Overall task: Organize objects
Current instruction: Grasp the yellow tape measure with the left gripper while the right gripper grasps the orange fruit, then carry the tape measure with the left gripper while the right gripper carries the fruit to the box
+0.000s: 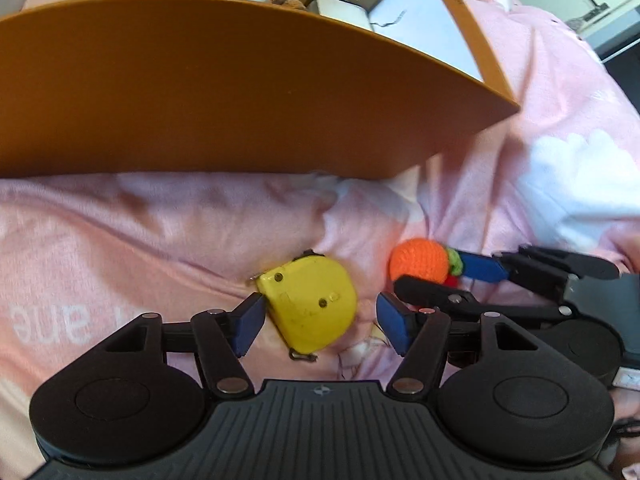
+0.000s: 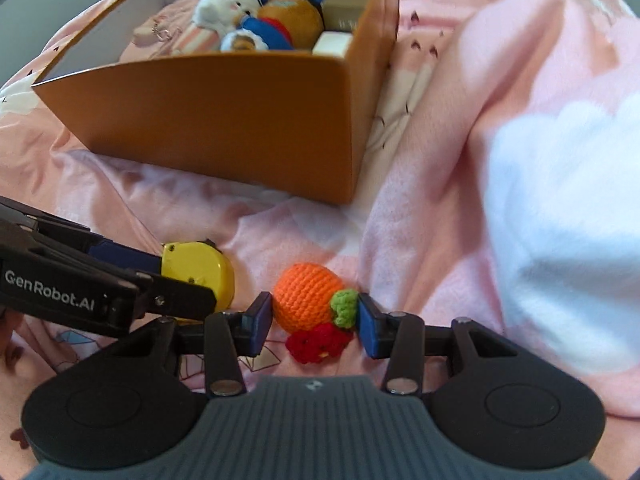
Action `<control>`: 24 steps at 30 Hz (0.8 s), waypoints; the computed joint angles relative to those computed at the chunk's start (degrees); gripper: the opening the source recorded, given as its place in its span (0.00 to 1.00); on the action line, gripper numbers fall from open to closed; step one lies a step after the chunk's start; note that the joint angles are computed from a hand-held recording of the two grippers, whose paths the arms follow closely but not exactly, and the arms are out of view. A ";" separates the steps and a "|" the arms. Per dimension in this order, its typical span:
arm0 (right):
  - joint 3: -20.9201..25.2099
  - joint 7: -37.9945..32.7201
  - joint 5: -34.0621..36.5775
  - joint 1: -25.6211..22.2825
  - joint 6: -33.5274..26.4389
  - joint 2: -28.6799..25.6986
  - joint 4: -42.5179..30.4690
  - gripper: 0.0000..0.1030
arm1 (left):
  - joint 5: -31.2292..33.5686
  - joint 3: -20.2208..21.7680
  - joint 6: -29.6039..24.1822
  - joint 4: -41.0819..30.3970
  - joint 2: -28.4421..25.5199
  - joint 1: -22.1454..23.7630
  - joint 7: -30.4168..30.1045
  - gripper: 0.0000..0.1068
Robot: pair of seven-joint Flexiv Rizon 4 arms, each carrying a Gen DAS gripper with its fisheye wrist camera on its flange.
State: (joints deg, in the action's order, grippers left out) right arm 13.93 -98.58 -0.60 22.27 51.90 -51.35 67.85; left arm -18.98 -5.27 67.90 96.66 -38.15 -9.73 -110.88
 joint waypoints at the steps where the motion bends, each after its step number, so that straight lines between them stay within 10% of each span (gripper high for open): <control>1: 0.27 0.16 0.37 -0.23 -0.54 -0.34 -0.60 0.46 | -0.33 0.01 -0.08 -0.38 -0.39 0.01 -0.54 0.70; 14: 0.29 -1.59 1.28 -0.08 -1.52 -1.06 -1.52 0.47 | 4.81 3.00 -7.01 -7.82 -4.54 -2.90 -4.73 0.69; 24: 0.41 -1.29 1.28 -0.21 -0.12 0.02 -0.13 0.46 | 3.44 0.41 1.18 -1.40 -1.25 -1.89 -3.23 0.59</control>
